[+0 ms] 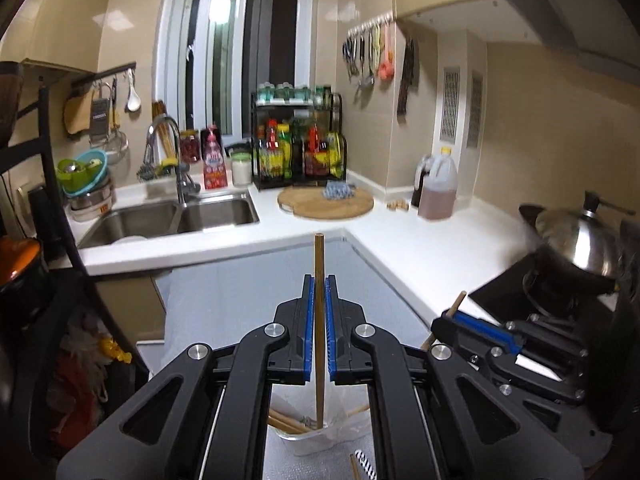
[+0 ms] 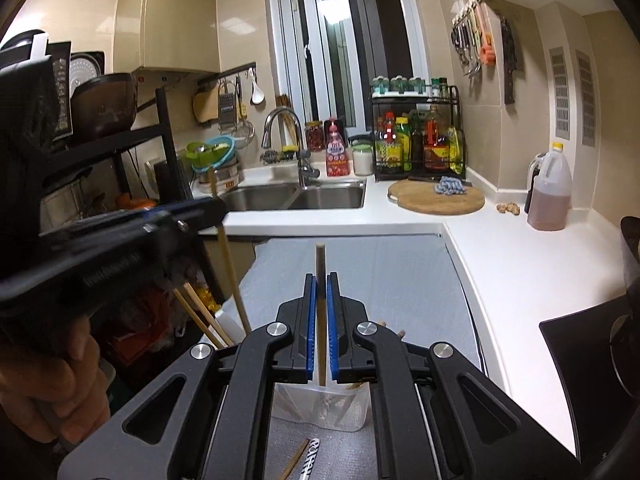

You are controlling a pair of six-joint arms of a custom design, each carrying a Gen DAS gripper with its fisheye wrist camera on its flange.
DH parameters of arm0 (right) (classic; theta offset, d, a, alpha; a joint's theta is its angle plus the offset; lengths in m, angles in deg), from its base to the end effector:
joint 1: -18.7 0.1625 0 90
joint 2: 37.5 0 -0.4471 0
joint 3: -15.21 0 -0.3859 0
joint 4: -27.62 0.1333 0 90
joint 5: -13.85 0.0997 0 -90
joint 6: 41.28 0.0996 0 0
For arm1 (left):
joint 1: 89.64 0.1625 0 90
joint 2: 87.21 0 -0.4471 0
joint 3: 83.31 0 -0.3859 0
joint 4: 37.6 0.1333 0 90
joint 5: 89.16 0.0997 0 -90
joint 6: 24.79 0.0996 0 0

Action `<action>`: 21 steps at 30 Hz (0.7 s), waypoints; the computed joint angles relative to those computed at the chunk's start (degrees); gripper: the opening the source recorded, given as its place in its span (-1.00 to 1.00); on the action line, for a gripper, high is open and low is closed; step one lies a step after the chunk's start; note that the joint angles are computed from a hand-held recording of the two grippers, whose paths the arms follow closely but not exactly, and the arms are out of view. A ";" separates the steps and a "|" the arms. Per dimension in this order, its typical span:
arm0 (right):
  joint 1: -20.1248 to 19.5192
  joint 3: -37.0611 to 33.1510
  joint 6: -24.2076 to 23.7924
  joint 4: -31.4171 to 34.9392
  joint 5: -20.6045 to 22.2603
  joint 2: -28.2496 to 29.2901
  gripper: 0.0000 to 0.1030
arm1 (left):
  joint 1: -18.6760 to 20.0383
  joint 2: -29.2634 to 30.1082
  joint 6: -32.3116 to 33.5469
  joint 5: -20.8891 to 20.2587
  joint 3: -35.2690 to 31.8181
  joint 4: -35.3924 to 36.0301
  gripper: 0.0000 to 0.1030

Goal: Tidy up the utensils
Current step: 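Lower both held chopsticks down into the container, then open both tools to release the chopsticks and pull back from the container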

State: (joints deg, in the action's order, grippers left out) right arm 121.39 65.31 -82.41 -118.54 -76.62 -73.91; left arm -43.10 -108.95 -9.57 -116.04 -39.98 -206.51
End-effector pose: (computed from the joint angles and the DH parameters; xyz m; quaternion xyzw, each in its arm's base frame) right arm 0.3216 -0.8251 0.3304 0.4205 -0.8318 0.3502 0.0927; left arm -0.4343 -0.7813 0.2457 0.1475 0.7748 -0.5084 0.3457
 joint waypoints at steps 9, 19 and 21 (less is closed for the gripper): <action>0.17 5.45 -0.82 -5.93 -0.86 -3.57 -0.42 | -1.59 -4.94 -3.61 0.26 9.04 -3.21 -0.82; -1.61 22.46 -0.22 -16.51 1.04 -14.03 -0.42 | -5.42 -12.72 -13.38 5.50 30.60 -11.97 -0.82; -2.36 26.29 0.54 -17.16 0.89 -15.96 -0.38 | -5.90 -14.05 -17.05 6.50 34.98 -12.24 -0.82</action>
